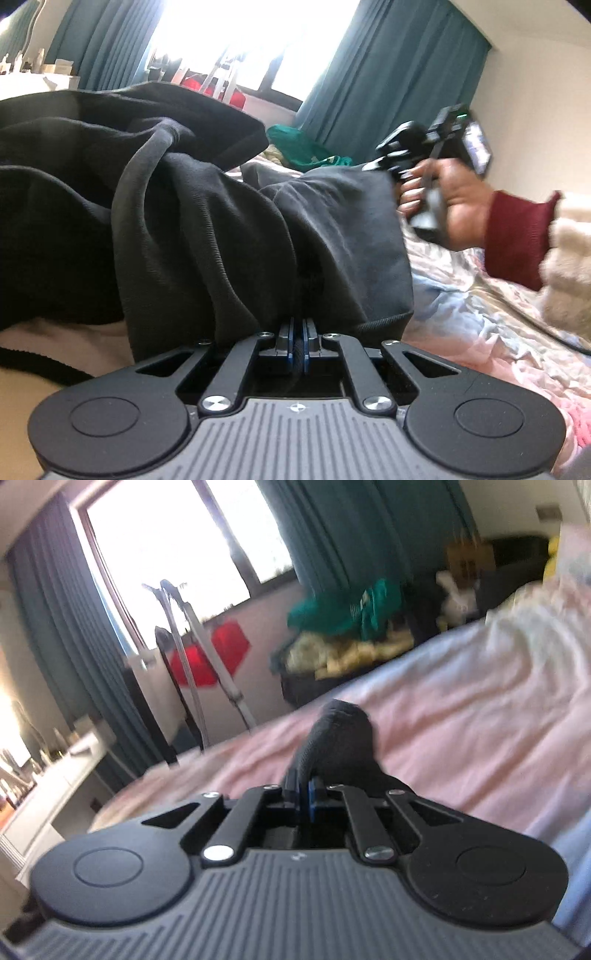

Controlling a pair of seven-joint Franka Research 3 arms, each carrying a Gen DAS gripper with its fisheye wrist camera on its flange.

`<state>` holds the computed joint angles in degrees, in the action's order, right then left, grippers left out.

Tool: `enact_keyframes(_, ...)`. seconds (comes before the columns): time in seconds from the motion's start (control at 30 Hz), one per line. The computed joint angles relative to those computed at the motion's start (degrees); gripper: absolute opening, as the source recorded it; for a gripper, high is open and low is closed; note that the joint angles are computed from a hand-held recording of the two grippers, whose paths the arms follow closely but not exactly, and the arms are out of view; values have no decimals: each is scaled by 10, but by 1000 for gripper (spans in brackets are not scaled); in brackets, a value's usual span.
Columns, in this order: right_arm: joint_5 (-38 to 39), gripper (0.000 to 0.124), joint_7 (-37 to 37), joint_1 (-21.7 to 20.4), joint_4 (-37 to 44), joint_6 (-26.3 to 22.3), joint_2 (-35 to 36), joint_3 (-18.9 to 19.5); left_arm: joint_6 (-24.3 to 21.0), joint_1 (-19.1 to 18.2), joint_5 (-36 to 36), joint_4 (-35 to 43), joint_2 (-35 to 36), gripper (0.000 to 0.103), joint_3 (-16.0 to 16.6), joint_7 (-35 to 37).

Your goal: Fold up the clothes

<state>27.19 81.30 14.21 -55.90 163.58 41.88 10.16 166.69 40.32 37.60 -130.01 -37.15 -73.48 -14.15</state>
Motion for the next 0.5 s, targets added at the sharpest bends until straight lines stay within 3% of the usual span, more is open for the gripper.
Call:
enact_keyframes(0.13,115,7,-130,-102,-167,80,-130,91,-14,-23,7,7,-8,5,13,13)
enact_keyframes(0.23,287,7,-265,-209,-293,130,-228,172,-20,-46,14,11,-9,5,27,22)
enact_keyframes(0.27,335,7,-276,-233,-329,122,-257,178,-24,-56,15,11,-7,5,34,23)
enact_keyframes(0.37,428,7,-257,-271,-425,77,-335,151,-49,-86,18,12,4,3,52,23)
enact_keyframes(0.5,364,8,-75,-278,-514,-58,-377,76,-78,-121,26,14,23,3,65,5)
